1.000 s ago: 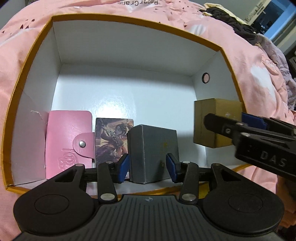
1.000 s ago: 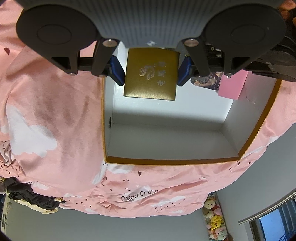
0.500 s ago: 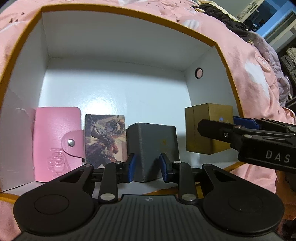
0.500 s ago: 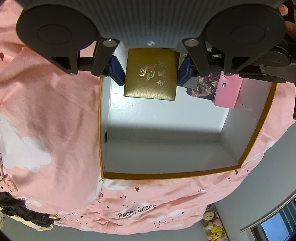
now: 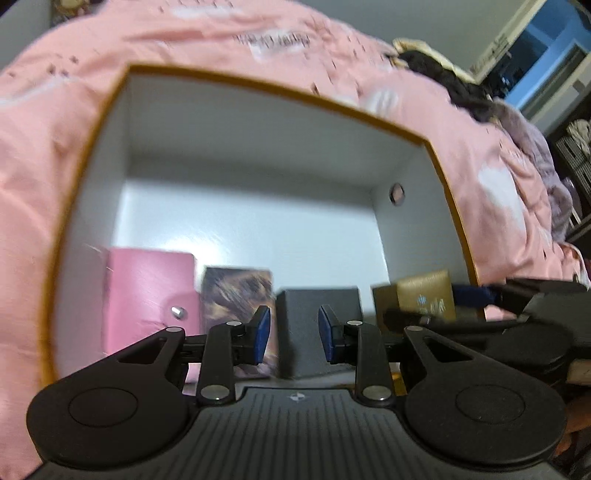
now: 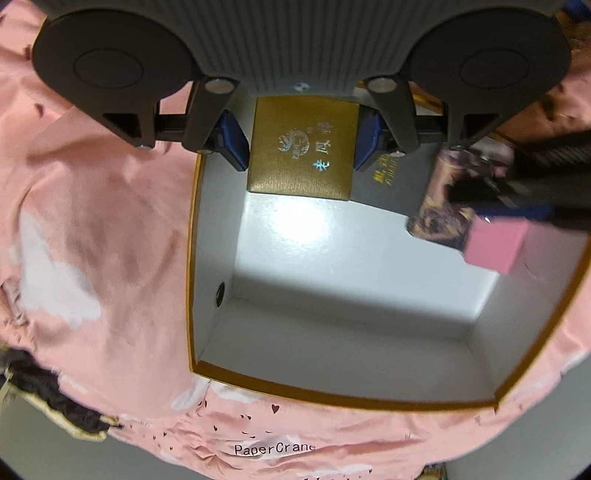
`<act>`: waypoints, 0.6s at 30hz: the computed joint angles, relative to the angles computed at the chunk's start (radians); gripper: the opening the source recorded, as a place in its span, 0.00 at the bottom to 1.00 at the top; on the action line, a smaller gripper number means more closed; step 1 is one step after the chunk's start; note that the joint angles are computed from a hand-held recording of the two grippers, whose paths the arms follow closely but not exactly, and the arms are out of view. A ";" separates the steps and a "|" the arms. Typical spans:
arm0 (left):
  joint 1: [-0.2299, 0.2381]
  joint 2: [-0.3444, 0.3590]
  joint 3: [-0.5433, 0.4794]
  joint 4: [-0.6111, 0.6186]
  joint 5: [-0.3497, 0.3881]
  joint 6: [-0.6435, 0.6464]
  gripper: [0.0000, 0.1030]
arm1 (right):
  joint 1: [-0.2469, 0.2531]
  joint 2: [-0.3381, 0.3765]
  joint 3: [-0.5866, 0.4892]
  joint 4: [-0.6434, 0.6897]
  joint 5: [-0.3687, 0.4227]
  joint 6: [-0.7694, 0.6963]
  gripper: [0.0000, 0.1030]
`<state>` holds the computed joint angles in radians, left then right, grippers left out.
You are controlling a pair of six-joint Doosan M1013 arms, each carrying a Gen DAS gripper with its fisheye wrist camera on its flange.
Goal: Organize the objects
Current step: 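Lower the gold box beside the black box and open the right tool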
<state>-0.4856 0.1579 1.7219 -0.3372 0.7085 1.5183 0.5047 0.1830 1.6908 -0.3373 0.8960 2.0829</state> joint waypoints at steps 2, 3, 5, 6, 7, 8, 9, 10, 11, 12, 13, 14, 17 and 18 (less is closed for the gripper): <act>0.003 -0.007 0.004 0.008 -0.019 -0.008 0.31 | 0.013 0.013 -0.009 -0.035 0.030 0.014 0.62; 0.007 -0.008 0.006 -0.006 -0.023 0.000 0.31 | 0.015 0.021 -0.017 -0.037 0.050 0.019 0.62; 0.014 -0.009 0.008 -0.039 -0.027 0.020 0.31 | 0.017 0.031 -0.029 -0.046 0.073 0.026 0.62; 0.016 -0.009 0.009 -0.053 -0.027 0.030 0.31 | 0.017 0.037 -0.037 -0.045 0.088 0.024 0.62; 0.018 -0.008 0.010 -0.063 -0.027 0.036 0.31 | 0.015 0.042 -0.044 -0.034 0.098 0.018 0.62; 0.018 -0.006 0.011 -0.071 -0.028 0.039 0.31 | 0.006 0.044 -0.050 0.004 0.101 0.002 0.62; 0.017 -0.006 0.013 -0.077 -0.028 0.040 0.31 | -0.004 0.047 -0.057 0.044 0.105 -0.014 0.62; 0.022 -0.010 0.018 -0.087 -0.027 0.049 0.31 | -0.012 0.050 -0.064 0.080 0.110 -0.028 0.62; 0.021 -0.009 0.020 -0.092 -0.027 0.050 0.31 | -0.017 0.053 -0.069 0.099 0.114 -0.038 0.62; 0.022 -0.009 0.020 -0.099 -0.025 0.053 0.31 | -0.019 0.058 -0.075 0.106 0.121 -0.043 0.62; 0.022 -0.010 0.023 -0.105 -0.023 0.057 0.31 | -0.021 0.062 -0.080 0.110 0.129 -0.043 0.62; 0.022 -0.009 0.024 -0.111 -0.023 0.061 0.31 | -0.025 0.067 -0.087 0.120 0.139 -0.047 0.62; 0.019 -0.009 0.024 -0.110 -0.022 0.059 0.31 | -0.033 0.079 -0.109 0.151 0.178 -0.085 0.62; 0.018 -0.008 0.024 -0.109 -0.022 0.057 0.31 | -0.033 0.081 -0.113 0.155 0.188 -0.100 0.62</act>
